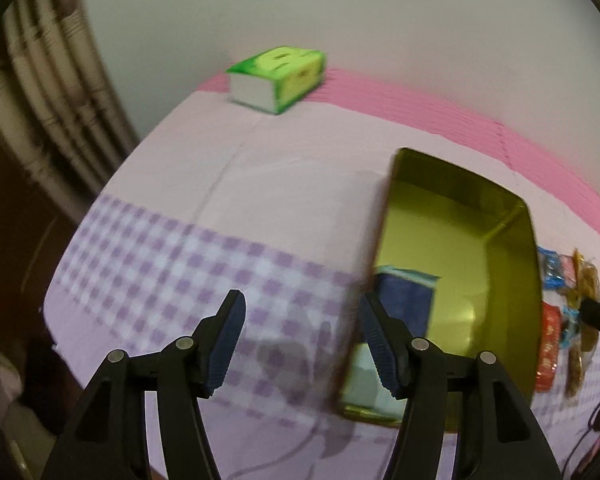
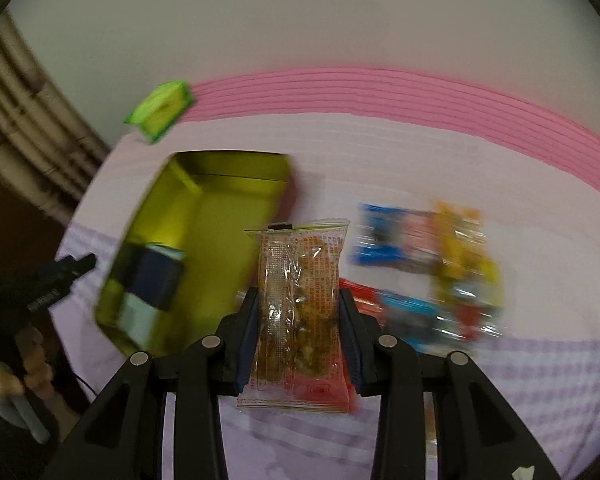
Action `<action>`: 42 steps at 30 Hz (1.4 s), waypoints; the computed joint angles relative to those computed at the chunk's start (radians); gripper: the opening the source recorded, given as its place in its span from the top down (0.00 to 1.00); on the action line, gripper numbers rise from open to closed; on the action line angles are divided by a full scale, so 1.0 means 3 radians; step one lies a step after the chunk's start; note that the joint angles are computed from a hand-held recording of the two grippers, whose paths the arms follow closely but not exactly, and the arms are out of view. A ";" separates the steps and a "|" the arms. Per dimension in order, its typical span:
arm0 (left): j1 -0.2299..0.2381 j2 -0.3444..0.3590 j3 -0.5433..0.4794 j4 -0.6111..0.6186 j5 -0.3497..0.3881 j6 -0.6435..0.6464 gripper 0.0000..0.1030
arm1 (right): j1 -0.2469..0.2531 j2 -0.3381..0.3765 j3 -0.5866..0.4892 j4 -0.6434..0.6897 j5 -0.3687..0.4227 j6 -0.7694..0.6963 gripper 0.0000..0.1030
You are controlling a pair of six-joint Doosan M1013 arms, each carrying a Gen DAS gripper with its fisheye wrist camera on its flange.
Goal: Organize snacks
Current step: 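Carry the cookie bag into the gold tin and open the right gripper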
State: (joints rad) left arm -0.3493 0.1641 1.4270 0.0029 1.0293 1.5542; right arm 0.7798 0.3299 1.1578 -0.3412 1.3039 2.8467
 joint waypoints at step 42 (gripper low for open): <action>0.0108 0.0049 0.0029 -0.0151 0.0232 -0.0063 0.41 | -0.0025 0.0749 -0.0768 0.0190 0.0758 -0.0756 0.66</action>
